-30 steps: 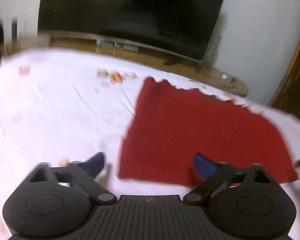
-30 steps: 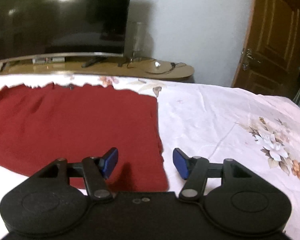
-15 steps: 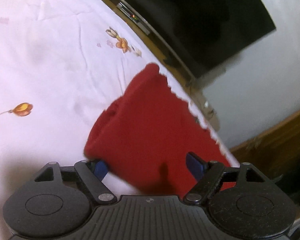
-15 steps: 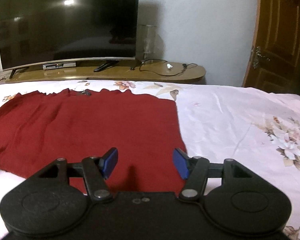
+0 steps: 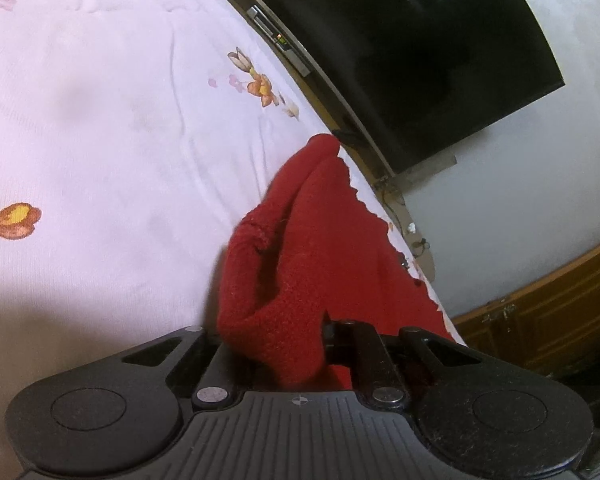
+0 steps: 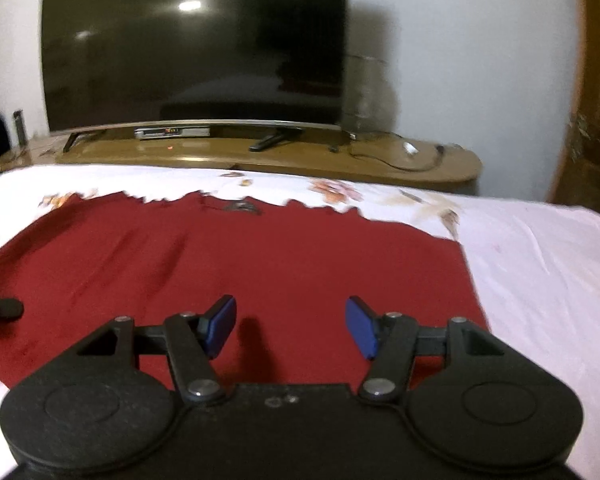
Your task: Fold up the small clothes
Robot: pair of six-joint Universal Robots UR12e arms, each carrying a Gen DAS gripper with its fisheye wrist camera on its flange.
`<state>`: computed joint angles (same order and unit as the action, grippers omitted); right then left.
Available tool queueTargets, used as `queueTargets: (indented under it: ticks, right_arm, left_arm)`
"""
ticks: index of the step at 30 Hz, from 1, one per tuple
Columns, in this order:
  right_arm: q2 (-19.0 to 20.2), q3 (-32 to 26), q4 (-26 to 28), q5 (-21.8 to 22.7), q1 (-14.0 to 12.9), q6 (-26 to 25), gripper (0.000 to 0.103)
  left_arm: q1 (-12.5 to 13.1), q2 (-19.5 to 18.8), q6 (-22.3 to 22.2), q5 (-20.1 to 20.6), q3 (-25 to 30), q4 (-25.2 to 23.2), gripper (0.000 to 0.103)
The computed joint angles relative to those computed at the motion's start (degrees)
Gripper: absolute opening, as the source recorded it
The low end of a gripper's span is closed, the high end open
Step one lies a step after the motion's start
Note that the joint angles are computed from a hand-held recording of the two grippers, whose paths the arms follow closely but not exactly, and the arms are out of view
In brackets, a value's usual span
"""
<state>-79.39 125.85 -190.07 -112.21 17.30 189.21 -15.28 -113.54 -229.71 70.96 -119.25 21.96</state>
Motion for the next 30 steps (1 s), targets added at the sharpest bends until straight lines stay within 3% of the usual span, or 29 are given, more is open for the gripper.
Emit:
queueTargets:
  ticks: [3, 6, 11, 15, 20, 23, 26, 27, 28, 29, 30]
  right_arm:
    - [1.24, -1.61, 6.10, -1.54, 0.28, 0.15, 0.060]
    - [1.60, -1.43, 4.98, -1.97, 0.50, -1.23, 0.061]
    - [0.94, -0.36, 3.62, 1.32, -0.84, -0.99, 0.062]
    - [-1.68, 1.94, 1.08, 2.85, -2.29, 3.78, 0.060]
    - [-6.71, 7.31, -3.89, 1.21, -5.44, 9.11, 0.061]
    - [-11.21, 10.64, -2.98, 0.96, -8.54, 13.34, 0.061]
    - [-15.78, 13.65, -0.89, 2.07, -11.62, 16.97, 0.062]
    - [-17.03, 14.55, -0.32, 2.70, -12.50, 17.85, 0.063]
    - [-18.16, 15.34, 0.40, 3.42, -13.39, 18.68, 0.064]
    - [-19.16, 16.02, 1.14, 4.44, -14.31, 19.43, 0.064]
    - [-19.87, 16.50, 1.72, 5.40, -15.00, 20.05, 0.064]
  left_arm:
    - [-0.24, 0.34, 2.92, 0.44, 0.43, -0.82, 0.010]
    - [0.19, 1.29, 5.82, 0.10, 0.30, -0.44, 0.010]
    - [-1.15, 2.76, 12.90, -0.67, 2.69, 0.69, 0.010]
    - [-3.65, 3.19, 21.40, -3.27, 7.31, -1.41, 0.010]
    - [-8.14, 1.24, 31.11, -5.57, 13.55, -8.15, 0.010]
    - [-11.03, -1.07, 35.01, -6.56, 17.05, -13.86, 0.010]
    - [-13.59, -3.83, 39.81, -8.22, 20.97, -23.50, 0.010]
    - [-14.49, -4.52, 42.64, -7.84, 22.36, -28.73, 0.013]
    - [-15.68, -5.01, 45.76, -5.39, 23.05, -31.94, 0.023]
    - [-16.02, -4.48, 47.90, -4.78, 22.61, -32.74, 0.030]
    - [-15.86, -3.59, 49.28, -6.03, 21.48, -31.15, 0.055]
